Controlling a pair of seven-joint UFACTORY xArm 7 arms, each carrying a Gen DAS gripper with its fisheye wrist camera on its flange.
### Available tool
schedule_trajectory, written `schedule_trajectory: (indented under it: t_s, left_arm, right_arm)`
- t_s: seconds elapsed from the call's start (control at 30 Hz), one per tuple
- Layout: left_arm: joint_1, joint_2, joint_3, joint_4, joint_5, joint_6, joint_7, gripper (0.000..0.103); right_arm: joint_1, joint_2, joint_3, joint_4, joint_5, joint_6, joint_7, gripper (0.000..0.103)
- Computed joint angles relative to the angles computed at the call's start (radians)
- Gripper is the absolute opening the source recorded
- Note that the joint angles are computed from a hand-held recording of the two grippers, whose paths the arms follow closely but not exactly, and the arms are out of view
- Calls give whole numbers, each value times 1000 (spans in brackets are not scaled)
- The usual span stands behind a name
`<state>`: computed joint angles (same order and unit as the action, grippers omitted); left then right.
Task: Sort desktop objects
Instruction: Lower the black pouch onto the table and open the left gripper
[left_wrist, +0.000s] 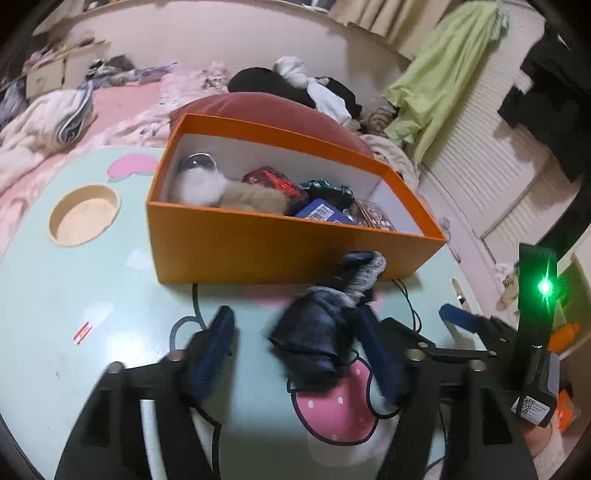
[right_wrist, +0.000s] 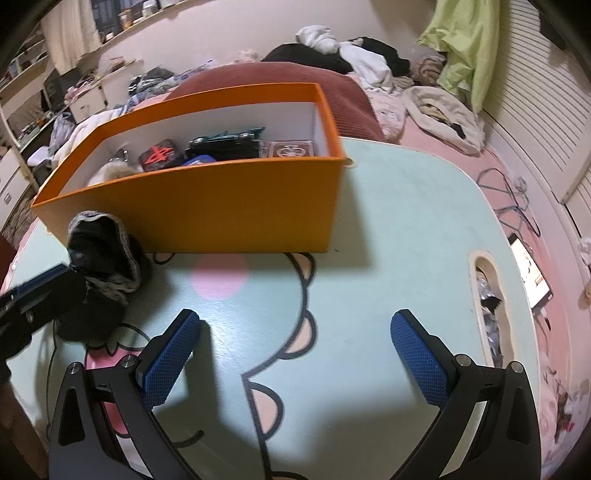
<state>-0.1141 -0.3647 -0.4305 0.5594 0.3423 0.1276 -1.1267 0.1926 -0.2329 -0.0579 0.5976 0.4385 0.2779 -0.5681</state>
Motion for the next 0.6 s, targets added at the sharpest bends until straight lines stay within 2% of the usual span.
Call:
schedule_trajectory:
  t_s: [0.07, 0.1, 0.13, 0.17, 0.23, 0.3, 0.33, 0.37, 0.43, 0.5, 0.53, 0.6]
  left_arm:
    - [35, -54, -23, -52, 14, -46, -28, 92]
    - [43, -74, -30, -59, 11, -39, -26, 96]
    - [52, -104, -46, -75, 15, -28, -27, 98]
    - [41, -117, -44, -88, 12, -19, -13, 98]
    - [15, -104, -53, -72, 6, 42, 14, 98]
    - [4, -57, -66, -41, 11, 93, 17, 98]
    - [39, -53, -108, -21, 56, 125, -15, 99]
    - [43, -27, -128, 15, 82, 188, -26, 100]
    - [41, 26, -153, 83, 143, 306, -32, 102]
    - [45, 68, -179, 132, 187, 397, -36, 103]
    - [20, 75, -161, 135, 210, 404, -49, 103]
    - [-4, 74, -137, 129, 224, 401, -61, 103]
  right_arm:
    - [57, -31, -73, -2, 136, 34, -116, 100]
    - [80, -48, -106, -4, 210, 46, -179, 91]
    - [92, -65, -129, -2, 269, 60, -231, 82]
    - [89, -79, -137, 3, 301, 73, -263, 78]
    - [89, -89, -158, 35, 369, 126, -321, 66]
    - [85, -89, -182, 94, 444, 226, -349, 64]
    - [90, -75, -196, 141, 485, 289, -371, 61]
    - [93, -50, -196, 195, 500, 348, -387, 58]
    - [92, 25, -162, 308, 465, 430, -388, 42]
    - [74, 96, -106, 402, 407, 514, -360, 41]
    - [102, 173, -99, 494, 342, 572, -319, 41]
    - [88, 253, -33, 580, 245, 580, -254, 41]
